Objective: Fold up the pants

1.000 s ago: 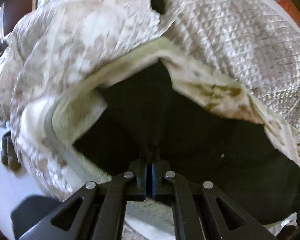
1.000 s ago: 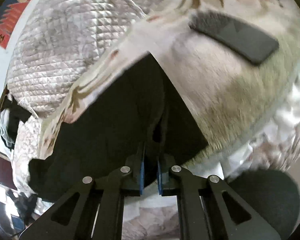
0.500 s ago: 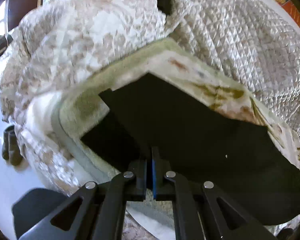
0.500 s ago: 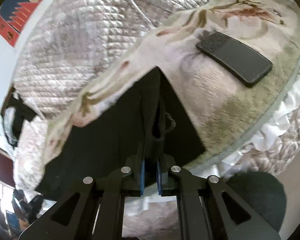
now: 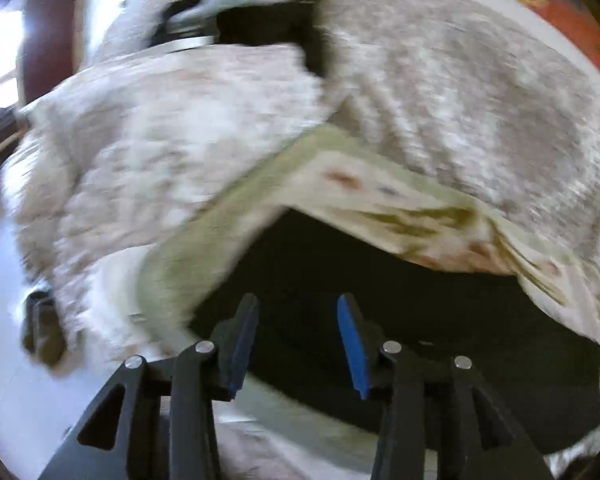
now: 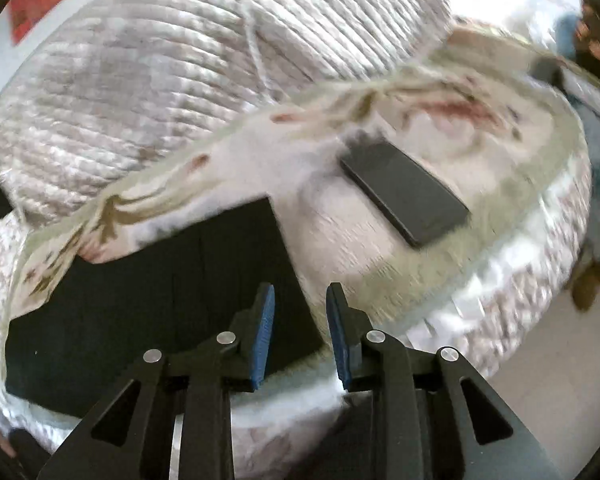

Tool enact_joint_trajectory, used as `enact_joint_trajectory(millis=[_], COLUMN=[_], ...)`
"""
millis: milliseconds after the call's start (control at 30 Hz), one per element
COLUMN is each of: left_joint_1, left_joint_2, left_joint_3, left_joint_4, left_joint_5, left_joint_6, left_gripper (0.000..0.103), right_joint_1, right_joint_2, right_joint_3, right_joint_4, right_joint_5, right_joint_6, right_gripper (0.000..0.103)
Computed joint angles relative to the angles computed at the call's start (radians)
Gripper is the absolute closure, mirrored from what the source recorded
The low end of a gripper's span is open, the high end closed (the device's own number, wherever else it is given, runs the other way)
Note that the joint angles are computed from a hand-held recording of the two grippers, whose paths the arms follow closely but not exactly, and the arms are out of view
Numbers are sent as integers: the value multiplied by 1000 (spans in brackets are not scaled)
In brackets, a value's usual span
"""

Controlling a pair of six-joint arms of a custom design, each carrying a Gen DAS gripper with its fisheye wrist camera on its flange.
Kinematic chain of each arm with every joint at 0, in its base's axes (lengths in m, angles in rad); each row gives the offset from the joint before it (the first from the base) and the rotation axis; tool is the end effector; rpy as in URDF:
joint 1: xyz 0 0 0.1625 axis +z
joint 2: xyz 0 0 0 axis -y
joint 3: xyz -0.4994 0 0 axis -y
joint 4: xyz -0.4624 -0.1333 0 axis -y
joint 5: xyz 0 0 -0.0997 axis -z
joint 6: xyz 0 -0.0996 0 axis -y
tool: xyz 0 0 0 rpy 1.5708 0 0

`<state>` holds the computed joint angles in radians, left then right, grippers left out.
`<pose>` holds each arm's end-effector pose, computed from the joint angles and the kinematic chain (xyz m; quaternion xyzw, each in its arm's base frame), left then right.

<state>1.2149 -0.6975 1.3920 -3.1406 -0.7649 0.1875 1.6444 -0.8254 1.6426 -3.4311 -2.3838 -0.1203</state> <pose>-0.1056 -0.8728 0.2197 0.0635 0.8472 -0.4184 0.3211 0.1170 -0.7579 0.2439 -0.1190 -0.8117 0.4495 0.3534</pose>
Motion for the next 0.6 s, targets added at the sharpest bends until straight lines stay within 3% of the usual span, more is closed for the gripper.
enact_joint_trajectory(millis=[100, 200, 267, 367, 467, 600], left_joint_1=[11, 20, 13, 5, -3, -5], left_joint_2=[13, 45, 57, 86, 142, 220], left_joint_3=[-32, -91, -107, -159, -256, -359], left_joint_4=[172, 365, 361, 374, 427, 448], left_joint_5=[-88, -80, -78, -118, -159, -126], left_joint_6=[-36, -101, -69, -26, 7, 40], left_gripper=[59, 59, 59, 59, 59, 59], right_joint_1=[-11, -45, -40, -29, -29, -46], right_joint_2=[11, 40, 45, 57, 95, 163], right_joint_3=[-15, -66, -82, -117, -196, -314], right_joint_4=[81, 273, 262, 206, 242, 283], right_joint_5=[88, 88, 83, 122, 146, 130], right_joint_6=[-27, 40, 30, -50, -110, -152], right_gripper=[76, 76, 76, 76, 76, 76])
